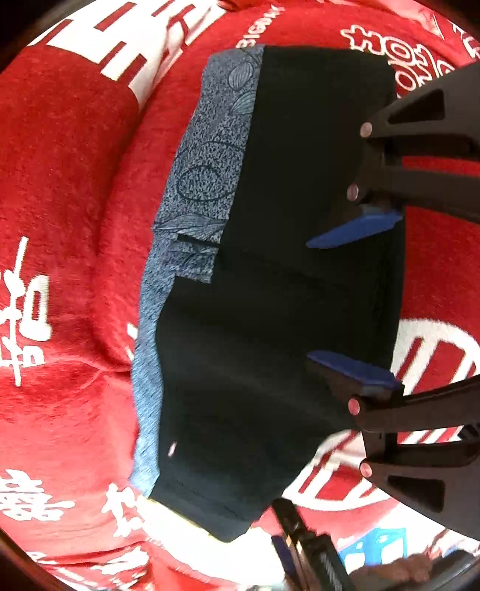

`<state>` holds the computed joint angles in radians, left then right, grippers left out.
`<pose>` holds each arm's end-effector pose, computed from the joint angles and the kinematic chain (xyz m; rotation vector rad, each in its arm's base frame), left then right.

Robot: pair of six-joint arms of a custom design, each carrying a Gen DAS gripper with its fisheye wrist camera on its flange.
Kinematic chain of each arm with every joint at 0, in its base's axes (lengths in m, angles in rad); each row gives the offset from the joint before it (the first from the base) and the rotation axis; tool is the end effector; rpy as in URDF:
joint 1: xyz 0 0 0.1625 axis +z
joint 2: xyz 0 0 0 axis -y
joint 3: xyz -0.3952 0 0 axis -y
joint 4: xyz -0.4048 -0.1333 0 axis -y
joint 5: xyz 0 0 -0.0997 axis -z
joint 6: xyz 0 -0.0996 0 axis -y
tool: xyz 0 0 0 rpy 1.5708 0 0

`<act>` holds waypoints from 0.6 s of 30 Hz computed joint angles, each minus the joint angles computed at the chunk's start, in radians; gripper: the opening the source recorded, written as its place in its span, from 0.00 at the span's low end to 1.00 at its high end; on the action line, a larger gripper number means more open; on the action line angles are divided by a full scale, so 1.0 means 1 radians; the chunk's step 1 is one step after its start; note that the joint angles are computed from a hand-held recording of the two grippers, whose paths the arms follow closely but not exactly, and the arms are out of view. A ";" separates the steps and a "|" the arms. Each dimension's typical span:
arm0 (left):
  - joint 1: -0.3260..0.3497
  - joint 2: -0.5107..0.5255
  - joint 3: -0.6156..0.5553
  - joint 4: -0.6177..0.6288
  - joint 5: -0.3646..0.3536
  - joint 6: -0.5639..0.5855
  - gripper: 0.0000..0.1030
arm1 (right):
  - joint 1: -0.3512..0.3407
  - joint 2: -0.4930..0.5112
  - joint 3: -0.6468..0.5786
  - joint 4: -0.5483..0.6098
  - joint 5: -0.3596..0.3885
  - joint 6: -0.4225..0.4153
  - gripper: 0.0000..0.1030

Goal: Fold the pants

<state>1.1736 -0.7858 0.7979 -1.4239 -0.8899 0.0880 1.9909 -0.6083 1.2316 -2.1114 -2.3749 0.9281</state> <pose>-0.1172 -0.7861 0.3450 0.6544 2.3570 0.0591 0.3607 -0.6566 0.0750 -0.5636 -2.3393 0.5608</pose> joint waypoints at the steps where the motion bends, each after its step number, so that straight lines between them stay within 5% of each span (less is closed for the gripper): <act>1: 0.007 0.004 -0.012 0.012 -0.003 -0.011 0.85 | 0.002 0.000 -0.006 -0.004 0.009 -0.012 0.60; 7: 0.032 0.032 -0.079 0.060 -0.025 -0.058 0.85 | 0.022 0.125 -0.203 0.170 -0.024 -0.064 0.60; 12: 0.048 0.073 -0.159 0.075 -0.031 -0.055 0.85 | 0.001 0.211 -0.313 0.244 0.022 -0.071 0.63; 18: 0.074 0.163 -0.316 0.115 -0.033 -0.064 0.85 | -0.014 0.214 -0.311 0.250 0.034 -0.052 0.70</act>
